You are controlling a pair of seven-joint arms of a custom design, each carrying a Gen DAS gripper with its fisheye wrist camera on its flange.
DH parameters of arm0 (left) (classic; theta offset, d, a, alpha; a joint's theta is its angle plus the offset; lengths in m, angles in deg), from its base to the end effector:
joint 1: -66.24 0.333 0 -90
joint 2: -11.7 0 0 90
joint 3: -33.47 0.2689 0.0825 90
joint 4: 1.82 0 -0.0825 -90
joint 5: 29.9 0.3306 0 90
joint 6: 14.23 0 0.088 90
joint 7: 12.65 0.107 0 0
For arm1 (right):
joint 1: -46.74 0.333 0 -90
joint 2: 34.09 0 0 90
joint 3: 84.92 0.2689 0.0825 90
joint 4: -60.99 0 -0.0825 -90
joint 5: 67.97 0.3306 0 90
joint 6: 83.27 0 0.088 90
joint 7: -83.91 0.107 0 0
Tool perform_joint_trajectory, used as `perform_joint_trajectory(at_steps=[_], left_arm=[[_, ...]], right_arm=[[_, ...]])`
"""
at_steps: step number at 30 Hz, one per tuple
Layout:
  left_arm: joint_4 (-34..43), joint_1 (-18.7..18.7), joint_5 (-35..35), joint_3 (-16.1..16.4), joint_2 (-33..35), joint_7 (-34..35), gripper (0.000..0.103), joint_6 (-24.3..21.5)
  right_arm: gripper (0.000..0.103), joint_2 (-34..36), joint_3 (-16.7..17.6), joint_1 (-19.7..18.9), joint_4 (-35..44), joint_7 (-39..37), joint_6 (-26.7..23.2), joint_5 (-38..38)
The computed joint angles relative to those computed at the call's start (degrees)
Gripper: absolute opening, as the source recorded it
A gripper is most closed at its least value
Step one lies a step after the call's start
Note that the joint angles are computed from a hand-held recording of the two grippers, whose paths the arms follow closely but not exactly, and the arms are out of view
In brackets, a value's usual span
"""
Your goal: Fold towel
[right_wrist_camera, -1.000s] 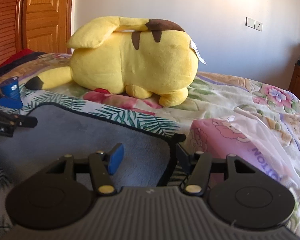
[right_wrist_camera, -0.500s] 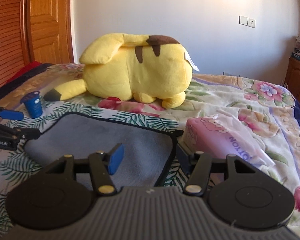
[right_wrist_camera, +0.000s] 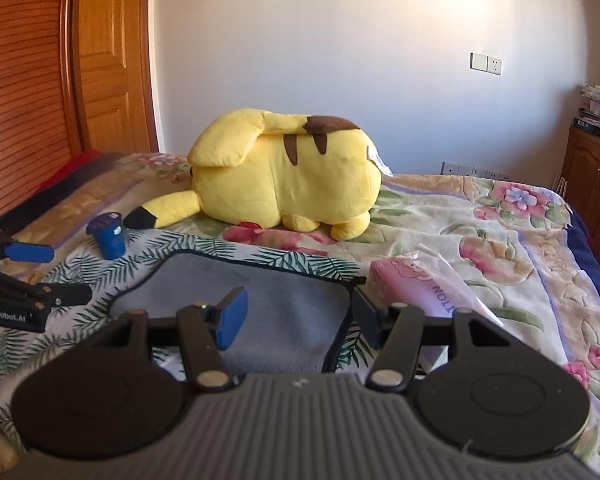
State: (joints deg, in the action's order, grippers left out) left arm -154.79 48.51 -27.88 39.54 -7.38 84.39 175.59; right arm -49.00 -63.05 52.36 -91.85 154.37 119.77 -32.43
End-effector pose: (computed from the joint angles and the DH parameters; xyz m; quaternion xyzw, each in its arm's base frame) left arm 0.4145 -0.0875 0.4566 -0.5058 0.7244 -0.3518 0.3093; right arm 0.3956 0.1314 0.4424 -0.6478 0.5576 -0.3363 0.3955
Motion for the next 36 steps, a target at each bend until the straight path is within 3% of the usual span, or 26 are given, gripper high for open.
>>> perform_joint_trajectory(at_steps=[6,19,22,25,31,36], left_arm=[[-4.36,3.66,-0.08,-3.60,-7.76,0.74,0.074,-2.81],[-11.45,4.31,-2.95,-5.48,-22.94,2.12,0.077,-8.93],[-12.89,4.67,-3.45,-6.54,-26.05,1.84,0.085,-9.85],[-14.00,4.28,-3.35,-7.15,-28.95,2.22,0.085,-11.57],[-16.24,2.81,-4.26,-7.74,-34.71,2.00,0.087,-14.90],[-18.48,2.73,-4.67,-8.95,-38.43,0.96,0.087,-15.67]], right_arm=[[0.059,-7.13,3.79,-1.83,-4.02,2.64,-2.64,1.55],[0.060,-22.72,9.01,-5.27,-11.08,12.71,-10.33,-2.14],[0.064,-25.97,10.35,-6.16,-12.38,15.20,-12.24,-3.36],[0.064,-29.19,11.23,-6.39,-13.76,17.40,-14.07,-4.90],[0.076,-34.60,11.52,-4.89,-16.72,21.94,-16.07,-7.81],[0.096,-36.80,12.03,-4.24,-18.14,26.09,-16.97,-10.27]])
